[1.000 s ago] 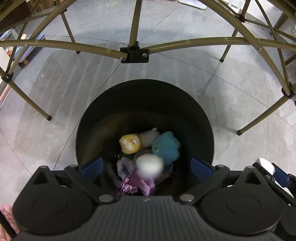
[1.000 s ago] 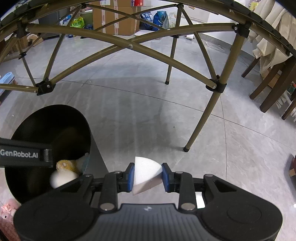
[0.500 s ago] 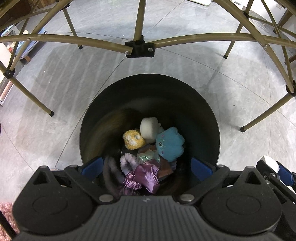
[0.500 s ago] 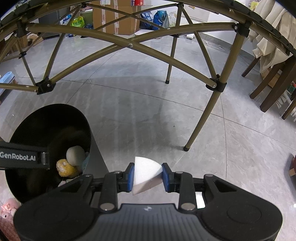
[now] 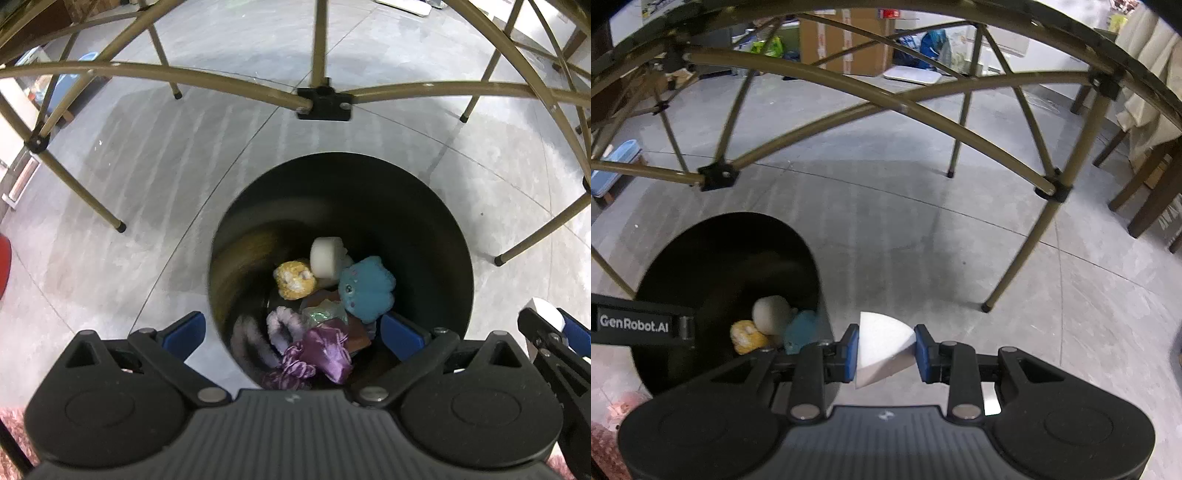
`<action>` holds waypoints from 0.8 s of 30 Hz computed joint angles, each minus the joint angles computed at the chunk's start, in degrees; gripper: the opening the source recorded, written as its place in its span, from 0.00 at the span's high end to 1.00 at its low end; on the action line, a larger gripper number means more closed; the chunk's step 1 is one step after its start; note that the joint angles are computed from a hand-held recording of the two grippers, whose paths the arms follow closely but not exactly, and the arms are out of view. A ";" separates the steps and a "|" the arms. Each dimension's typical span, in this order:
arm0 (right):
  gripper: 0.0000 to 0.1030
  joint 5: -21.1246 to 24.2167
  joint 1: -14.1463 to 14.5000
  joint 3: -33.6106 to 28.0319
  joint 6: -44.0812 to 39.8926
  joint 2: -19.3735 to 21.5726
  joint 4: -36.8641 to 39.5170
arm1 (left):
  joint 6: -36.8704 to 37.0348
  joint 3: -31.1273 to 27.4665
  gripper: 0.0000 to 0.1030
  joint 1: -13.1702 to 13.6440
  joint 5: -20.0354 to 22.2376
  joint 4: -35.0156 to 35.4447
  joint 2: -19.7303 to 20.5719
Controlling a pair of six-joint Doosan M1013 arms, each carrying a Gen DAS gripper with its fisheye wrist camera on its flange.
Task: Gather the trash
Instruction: 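Move the right tool over the bin and open it to drop the wedge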
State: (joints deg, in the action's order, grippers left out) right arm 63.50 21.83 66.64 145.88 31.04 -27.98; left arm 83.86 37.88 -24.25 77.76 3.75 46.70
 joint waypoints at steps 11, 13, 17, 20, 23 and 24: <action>0.71 -2.96 1.02 -4.40 -3.76 2.07 3.03 | -0.21 3.09 0.00 3.00 -2.44 1.83 -2.26; 0.70 -3.08 1.30 -5.72 -4.76 2.80 3.65 | -1.10 3.56 0.00 3.61 -2.83 2.38 -2.49; 0.70 -3.61 1.91 -8.39 -6.84 4.09 5.00 | -2.51 4.97 0.00 4.81 -3.30 2.46 -3.19; 0.70 -3.63 2.15 -10.23 -7.90 5.09 6.00 | -3.18 5.74 0.00 5.56 -3.35 3.00 -3.59; 0.70 -3.15 2.16 -12.00 -8.73 6.19 7.62 | -4.11 5.98 0.00 6.10 -2.78 3.74 -3.51; 0.70 -2.82 2.12 -12.56 -8.97 6.58 8.11 | -4.46 5.82 0.00 6.27 -2.39 3.97 -3.35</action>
